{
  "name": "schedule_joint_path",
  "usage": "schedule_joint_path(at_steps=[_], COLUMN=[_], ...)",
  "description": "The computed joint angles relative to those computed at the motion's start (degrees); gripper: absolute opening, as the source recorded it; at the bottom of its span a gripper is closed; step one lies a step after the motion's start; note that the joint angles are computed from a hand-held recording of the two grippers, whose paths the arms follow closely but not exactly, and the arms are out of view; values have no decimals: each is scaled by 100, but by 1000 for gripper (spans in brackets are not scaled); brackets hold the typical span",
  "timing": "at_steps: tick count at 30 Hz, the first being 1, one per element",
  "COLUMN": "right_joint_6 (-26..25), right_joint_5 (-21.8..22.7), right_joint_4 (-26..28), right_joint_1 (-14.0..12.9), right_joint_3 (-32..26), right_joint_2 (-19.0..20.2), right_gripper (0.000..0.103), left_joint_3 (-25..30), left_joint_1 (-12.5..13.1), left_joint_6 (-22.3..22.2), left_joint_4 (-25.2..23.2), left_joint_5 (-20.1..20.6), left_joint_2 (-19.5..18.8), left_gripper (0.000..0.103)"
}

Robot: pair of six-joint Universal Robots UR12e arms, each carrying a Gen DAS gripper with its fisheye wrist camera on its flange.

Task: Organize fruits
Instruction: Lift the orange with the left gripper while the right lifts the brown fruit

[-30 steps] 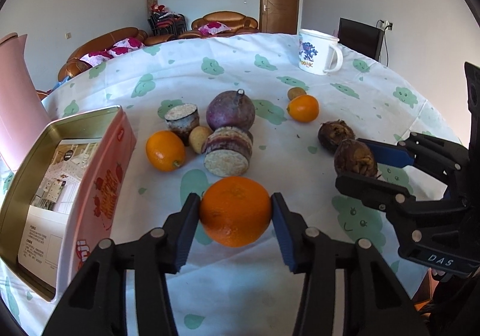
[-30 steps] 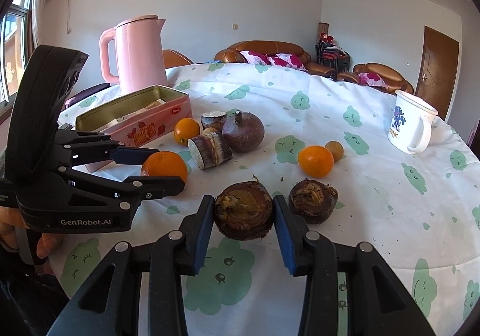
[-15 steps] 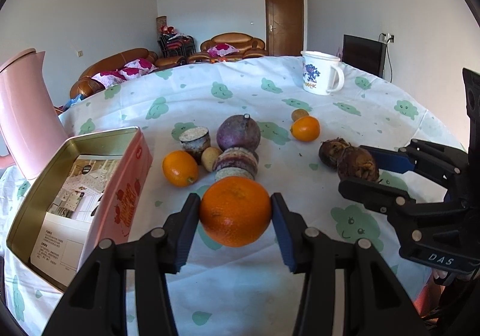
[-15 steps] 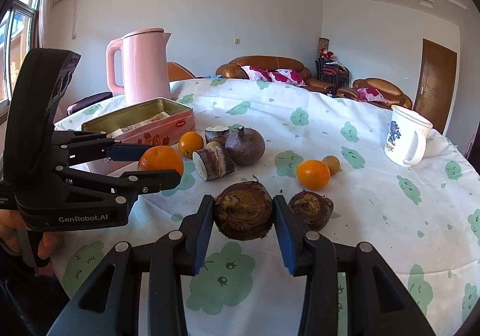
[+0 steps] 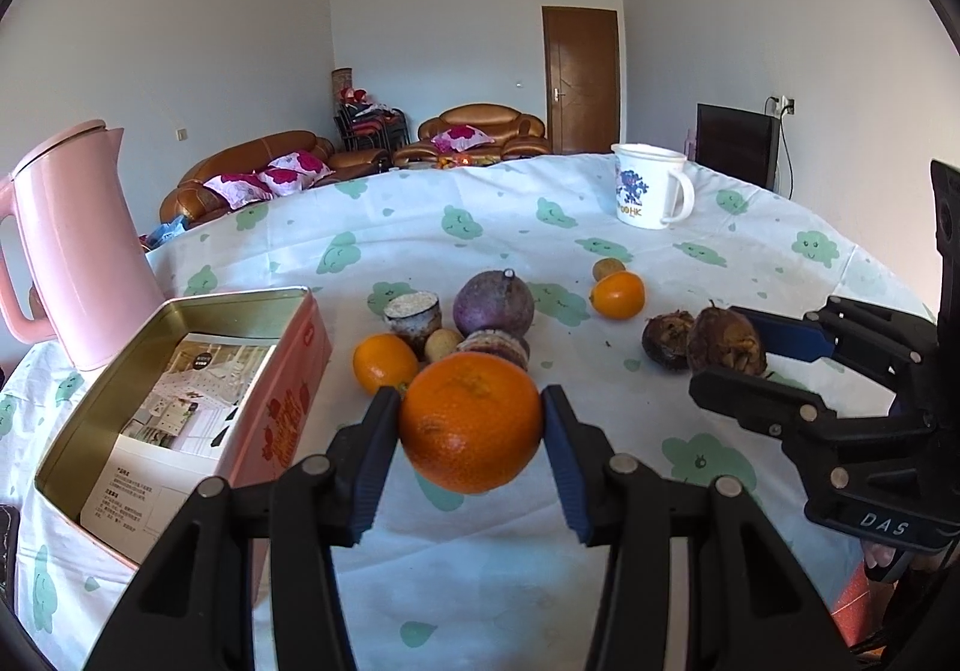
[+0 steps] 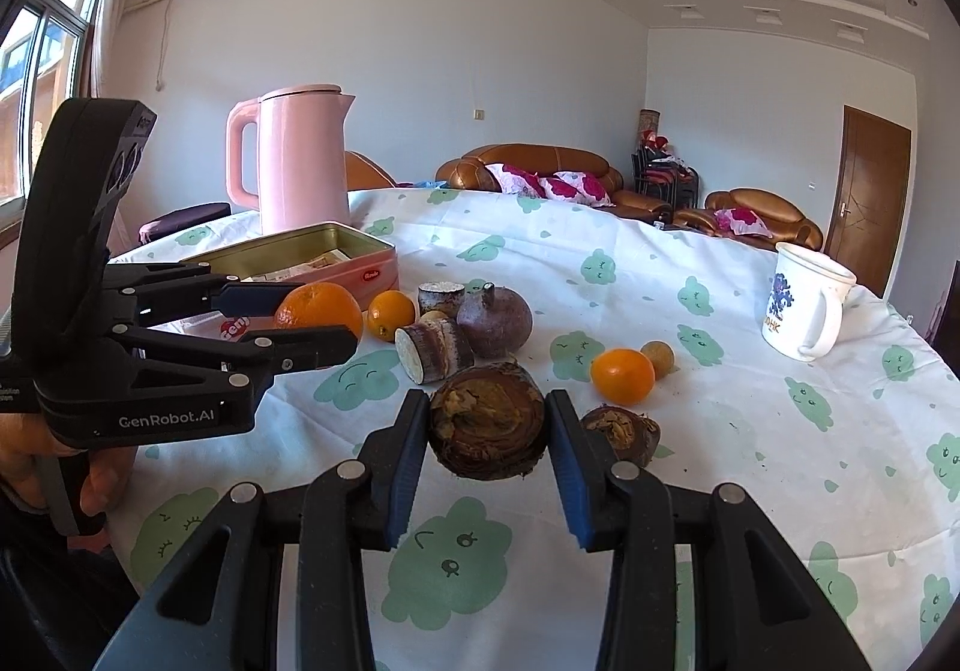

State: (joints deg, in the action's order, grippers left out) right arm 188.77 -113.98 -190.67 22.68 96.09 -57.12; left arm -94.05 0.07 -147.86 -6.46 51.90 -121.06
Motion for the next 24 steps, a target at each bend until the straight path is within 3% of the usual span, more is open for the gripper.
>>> schedule_joint_path(at_steps=[24], right_joint_6=[-400], right_joint_5=[-164], right_joint_4=[-811], right_joint_1=[76], right_joint_3=[85], right_joint_2=[92], right_gripper=[41], left_joint_3=[-169], left_joint_1=[55], left_joint_6=[-373], left_joint_4=[917], left_joint_5=[-107], left_joint_2=[-27], left_gripper=[49])
